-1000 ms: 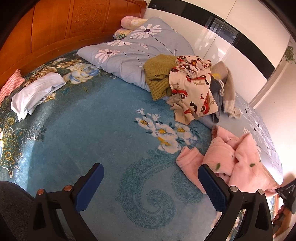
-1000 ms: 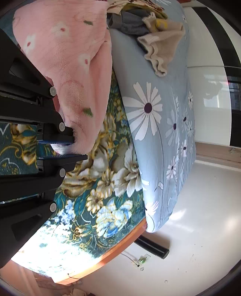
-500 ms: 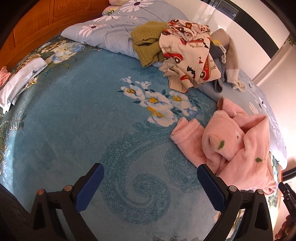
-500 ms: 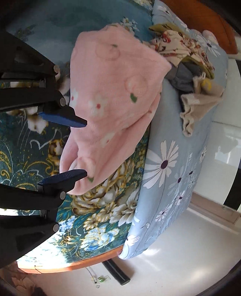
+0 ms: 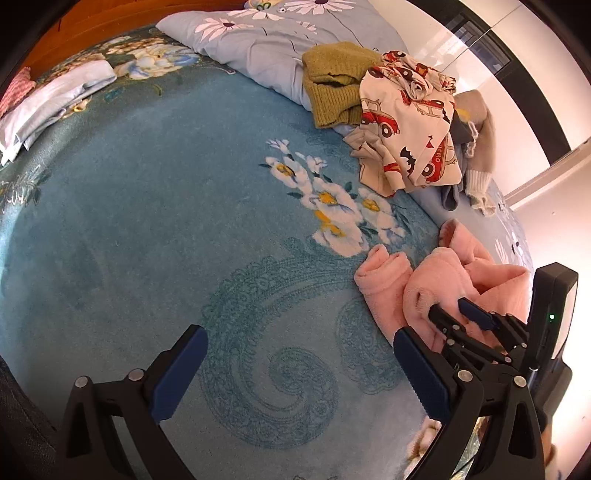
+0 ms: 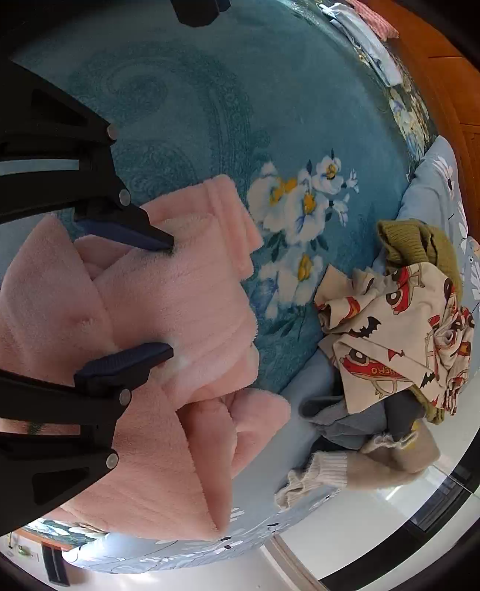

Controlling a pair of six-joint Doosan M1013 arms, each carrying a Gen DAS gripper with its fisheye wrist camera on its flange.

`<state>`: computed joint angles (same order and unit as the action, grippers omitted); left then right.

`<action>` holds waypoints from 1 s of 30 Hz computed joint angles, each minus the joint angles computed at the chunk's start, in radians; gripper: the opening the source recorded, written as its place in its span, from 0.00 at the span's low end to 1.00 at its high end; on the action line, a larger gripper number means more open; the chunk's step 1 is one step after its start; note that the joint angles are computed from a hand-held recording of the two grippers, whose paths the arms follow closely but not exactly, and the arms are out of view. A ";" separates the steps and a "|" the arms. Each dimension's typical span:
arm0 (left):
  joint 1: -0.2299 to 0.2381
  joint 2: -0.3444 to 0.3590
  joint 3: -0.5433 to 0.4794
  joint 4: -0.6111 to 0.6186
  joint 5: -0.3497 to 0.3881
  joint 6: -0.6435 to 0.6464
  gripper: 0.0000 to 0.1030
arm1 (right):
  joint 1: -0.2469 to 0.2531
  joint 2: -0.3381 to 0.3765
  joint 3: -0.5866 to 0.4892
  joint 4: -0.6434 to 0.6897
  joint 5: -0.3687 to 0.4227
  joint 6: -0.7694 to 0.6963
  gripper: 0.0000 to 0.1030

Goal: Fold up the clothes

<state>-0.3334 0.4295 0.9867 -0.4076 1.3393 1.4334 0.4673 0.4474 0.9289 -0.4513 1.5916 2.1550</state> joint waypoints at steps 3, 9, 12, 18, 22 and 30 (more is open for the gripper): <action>0.000 0.014 -0.004 -0.040 0.041 0.003 0.99 | -0.018 -0.052 0.064 0.013 -0.055 0.137 0.11; -0.030 0.050 -0.045 -0.015 0.093 -0.001 0.99 | -0.010 -0.180 0.212 0.072 -0.086 0.320 0.09; -0.039 0.075 -0.066 -0.042 0.112 -0.019 0.99 | 0.000 -0.226 0.280 0.139 -0.077 0.372 0.08; -0.062 0.137 -0.130 -0.126 0.131 -0.100 0.98 | -0.008 -0.263 0.355 0.267 -0.087 0.457 0.06; -0.069 0.177 -0.183 -0.131 0.167 -0.149 0.84 | -0.012 -0.267 0.362 0.299 -0.099 0.472 0.06; -0.067 0.213 -0.219 -0.194 0.204 -0.179 0.45 | -0.026 -0.244 0.327 0.323 -0.084 0.441 0.06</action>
<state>-0.4009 0.6424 0.7672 -0.6021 1.5434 1.2543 0.4415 0.2038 1.2564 -0.1282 1.5076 2.5962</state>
